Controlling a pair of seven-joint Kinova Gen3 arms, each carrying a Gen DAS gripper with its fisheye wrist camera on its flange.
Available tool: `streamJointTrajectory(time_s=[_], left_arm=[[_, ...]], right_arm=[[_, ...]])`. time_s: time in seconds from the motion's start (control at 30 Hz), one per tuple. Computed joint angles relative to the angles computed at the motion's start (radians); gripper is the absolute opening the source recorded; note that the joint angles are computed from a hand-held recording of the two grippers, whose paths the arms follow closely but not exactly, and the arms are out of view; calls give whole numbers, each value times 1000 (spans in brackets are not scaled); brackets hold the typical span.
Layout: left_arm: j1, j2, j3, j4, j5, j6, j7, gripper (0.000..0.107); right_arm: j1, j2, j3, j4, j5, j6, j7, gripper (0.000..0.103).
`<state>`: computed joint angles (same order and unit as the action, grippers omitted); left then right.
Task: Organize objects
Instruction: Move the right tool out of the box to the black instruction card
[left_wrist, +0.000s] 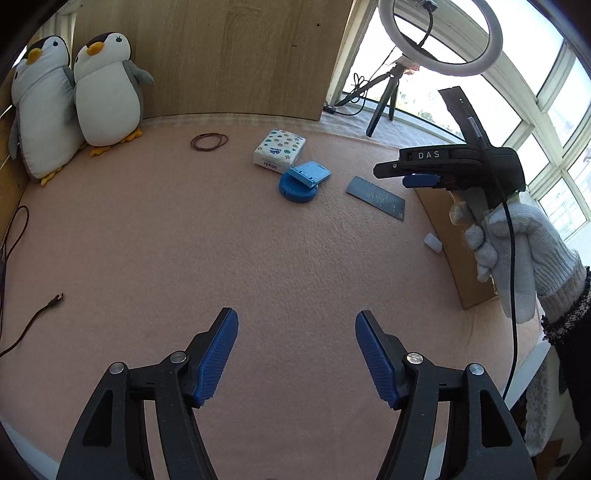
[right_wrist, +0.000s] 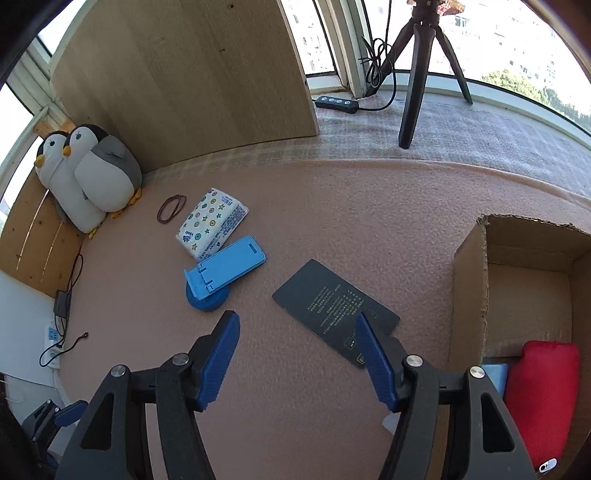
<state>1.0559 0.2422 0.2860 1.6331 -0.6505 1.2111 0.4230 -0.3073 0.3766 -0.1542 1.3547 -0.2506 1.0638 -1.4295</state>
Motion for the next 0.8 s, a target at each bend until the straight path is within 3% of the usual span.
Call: streamJointTrajectory(time_s=[0.17,0.5,0.6,0.8], left_arm=[[7,-24,9,35,8,4,49,70],[-25,-49,29,76,12,-30,81,70],[-32,-46,29,73,8,-37,74,70],[-33,-47,26,69,-3,-43,71,70]], right_arm=[[-50,77,27,-77,81,27,-68,62],[-59,155,31,-161,106,89,-128,62],[-65,166,29,-180,112,100,-135,69],[-61,170,9,-190,96,155,-108,69]])
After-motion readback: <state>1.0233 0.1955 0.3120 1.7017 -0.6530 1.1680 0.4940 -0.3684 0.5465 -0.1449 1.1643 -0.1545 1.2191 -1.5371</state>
